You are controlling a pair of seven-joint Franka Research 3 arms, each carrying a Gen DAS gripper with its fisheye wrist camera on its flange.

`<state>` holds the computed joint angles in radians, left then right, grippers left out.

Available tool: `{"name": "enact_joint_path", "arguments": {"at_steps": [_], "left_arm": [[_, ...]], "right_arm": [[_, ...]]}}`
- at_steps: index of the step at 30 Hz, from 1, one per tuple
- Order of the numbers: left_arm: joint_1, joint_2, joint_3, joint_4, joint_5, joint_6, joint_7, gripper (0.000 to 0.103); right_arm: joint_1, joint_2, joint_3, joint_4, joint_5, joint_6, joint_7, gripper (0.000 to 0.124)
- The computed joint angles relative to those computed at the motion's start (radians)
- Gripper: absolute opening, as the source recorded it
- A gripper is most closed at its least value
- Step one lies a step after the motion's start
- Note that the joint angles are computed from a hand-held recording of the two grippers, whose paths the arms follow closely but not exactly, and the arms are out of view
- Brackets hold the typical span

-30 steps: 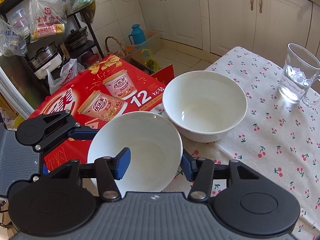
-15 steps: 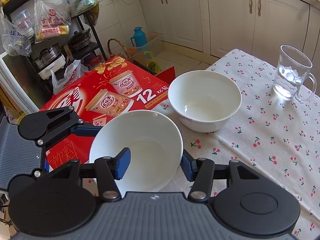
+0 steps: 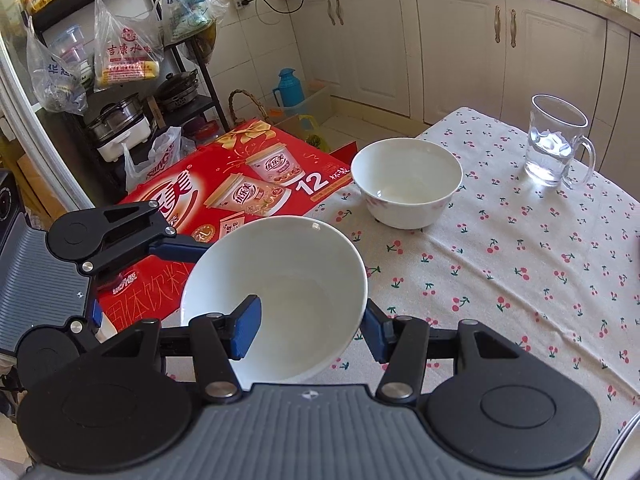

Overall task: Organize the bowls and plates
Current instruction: 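Lift the bowl with the right tool and move it over another white bowl, then lower the held bowl into the other white bowl with the right tool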

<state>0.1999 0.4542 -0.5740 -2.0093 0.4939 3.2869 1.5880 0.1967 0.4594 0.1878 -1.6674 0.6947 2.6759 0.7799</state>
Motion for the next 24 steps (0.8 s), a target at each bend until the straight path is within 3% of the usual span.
{"name": "enact_joint_path", "arguments": {"at_steps": [12,24], "left_arm": [[0.055,0.013,-0.115,0.003,0.035,-0.007,0.029,0.087],[0.053,0.139,-0.218,0.095,-0.021,-0.08,0.151,0.087]], "right_arm": [[-0.019,-0.16,-0.01,-0.195,0.117,0.068,-0.104,0.059],[-0.011,-0.244,-0.066,-0.321,0.107,0.136,-0.061,0.061]]}}
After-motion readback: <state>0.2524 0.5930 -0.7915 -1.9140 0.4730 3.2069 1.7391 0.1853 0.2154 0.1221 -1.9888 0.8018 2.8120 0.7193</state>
